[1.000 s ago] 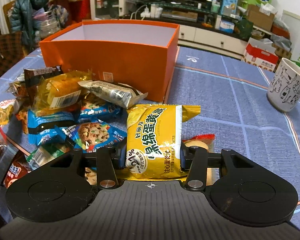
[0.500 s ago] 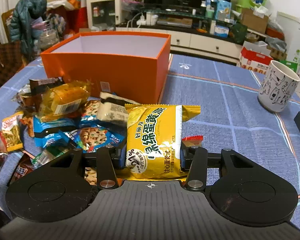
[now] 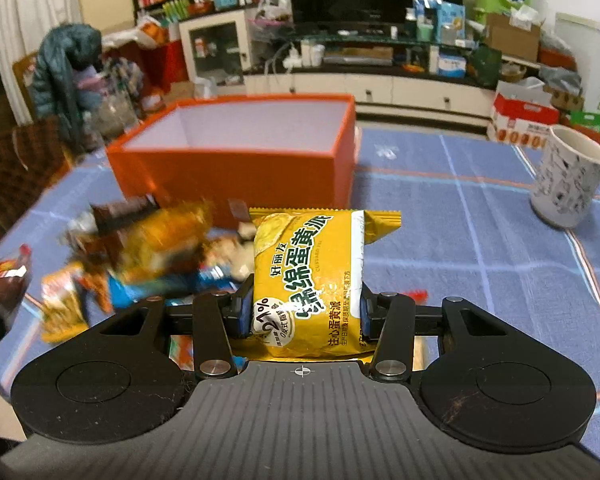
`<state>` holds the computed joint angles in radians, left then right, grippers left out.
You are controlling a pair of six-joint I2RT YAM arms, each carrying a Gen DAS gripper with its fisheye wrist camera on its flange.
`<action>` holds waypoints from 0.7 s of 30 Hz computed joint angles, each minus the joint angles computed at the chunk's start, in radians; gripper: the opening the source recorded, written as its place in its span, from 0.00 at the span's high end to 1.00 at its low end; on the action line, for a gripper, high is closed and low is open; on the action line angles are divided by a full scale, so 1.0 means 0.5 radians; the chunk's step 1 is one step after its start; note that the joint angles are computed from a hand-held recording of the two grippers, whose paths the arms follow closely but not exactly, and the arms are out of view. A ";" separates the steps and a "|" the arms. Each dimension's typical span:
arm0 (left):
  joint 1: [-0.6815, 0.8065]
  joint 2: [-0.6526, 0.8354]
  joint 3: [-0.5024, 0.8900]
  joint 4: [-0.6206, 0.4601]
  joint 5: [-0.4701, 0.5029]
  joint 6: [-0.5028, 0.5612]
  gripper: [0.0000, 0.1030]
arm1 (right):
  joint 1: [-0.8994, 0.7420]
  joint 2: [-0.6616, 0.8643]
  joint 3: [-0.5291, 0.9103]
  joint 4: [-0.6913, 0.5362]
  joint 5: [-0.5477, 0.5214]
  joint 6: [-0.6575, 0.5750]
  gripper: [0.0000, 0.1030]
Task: Organize snacks
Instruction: 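Open the left tool over the orange box while the right tool releases the yellow bag inside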
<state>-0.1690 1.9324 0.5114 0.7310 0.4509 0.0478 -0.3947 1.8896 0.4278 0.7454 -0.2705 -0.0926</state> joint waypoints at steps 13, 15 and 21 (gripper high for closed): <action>-0.226 0.843 1.899 -0.846 -0.452 -0.047 0.48 | 0.246 0.482 1.383 -0.795 0.151 0.162 0.68; -0.227 1.027 2.242 -1.096 -0.421 -0.039 0.45 | 0.286 0.631 1.633 -0.949 0.217 0.171 0.64; -0.070 0.684 1.553 -0.557 -0.299 -0.082 0.25 | 0.153 0.299 1.132 -0.606 0.103 0.260 0.46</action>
